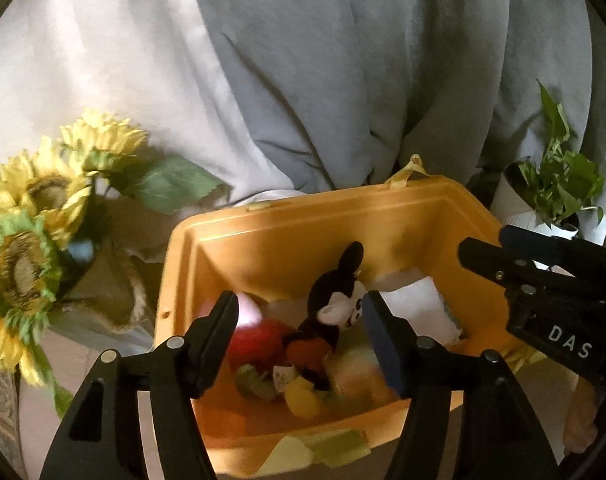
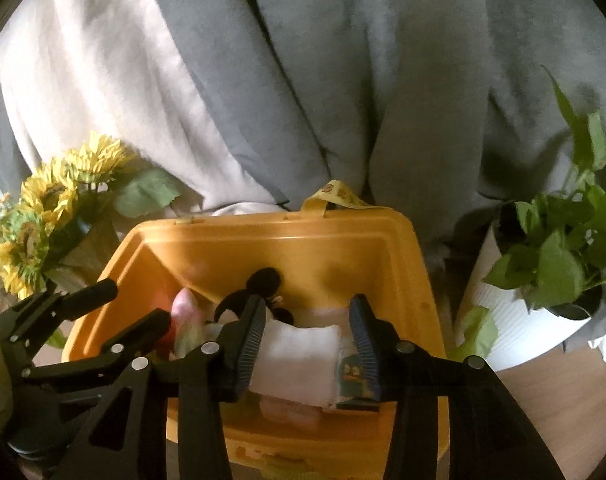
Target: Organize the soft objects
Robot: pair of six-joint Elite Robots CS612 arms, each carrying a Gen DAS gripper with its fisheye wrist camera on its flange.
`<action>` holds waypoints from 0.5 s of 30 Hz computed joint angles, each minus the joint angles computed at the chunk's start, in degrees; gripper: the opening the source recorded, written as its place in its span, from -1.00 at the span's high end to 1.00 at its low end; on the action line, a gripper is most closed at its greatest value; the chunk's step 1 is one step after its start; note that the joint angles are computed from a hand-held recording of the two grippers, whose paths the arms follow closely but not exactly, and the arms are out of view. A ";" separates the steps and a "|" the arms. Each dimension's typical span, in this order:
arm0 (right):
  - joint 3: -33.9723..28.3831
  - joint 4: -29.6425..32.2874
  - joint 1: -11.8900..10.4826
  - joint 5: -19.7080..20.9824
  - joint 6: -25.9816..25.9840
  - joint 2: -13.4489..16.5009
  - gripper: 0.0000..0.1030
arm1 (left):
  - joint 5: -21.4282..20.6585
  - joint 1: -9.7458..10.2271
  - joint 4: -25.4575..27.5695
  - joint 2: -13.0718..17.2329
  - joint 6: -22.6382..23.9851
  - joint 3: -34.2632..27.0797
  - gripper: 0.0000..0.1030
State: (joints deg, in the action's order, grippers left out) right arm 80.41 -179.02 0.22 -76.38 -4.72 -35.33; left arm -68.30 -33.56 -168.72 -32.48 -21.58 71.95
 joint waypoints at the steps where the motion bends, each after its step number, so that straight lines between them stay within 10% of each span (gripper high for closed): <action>1: 0.36 -0.44 -0.10 -0.12 0.23 -0.20 0.00 | 0.55 -0.15 -0.49 -0.26 -0.09 0.44 -0.23; 15: 12.59 -15.80 -0.67 -2.24 1.01 -6.63 -0.13 | 13.49 -4.59 -12.15 -7.10 -1.95 12.61 -0.48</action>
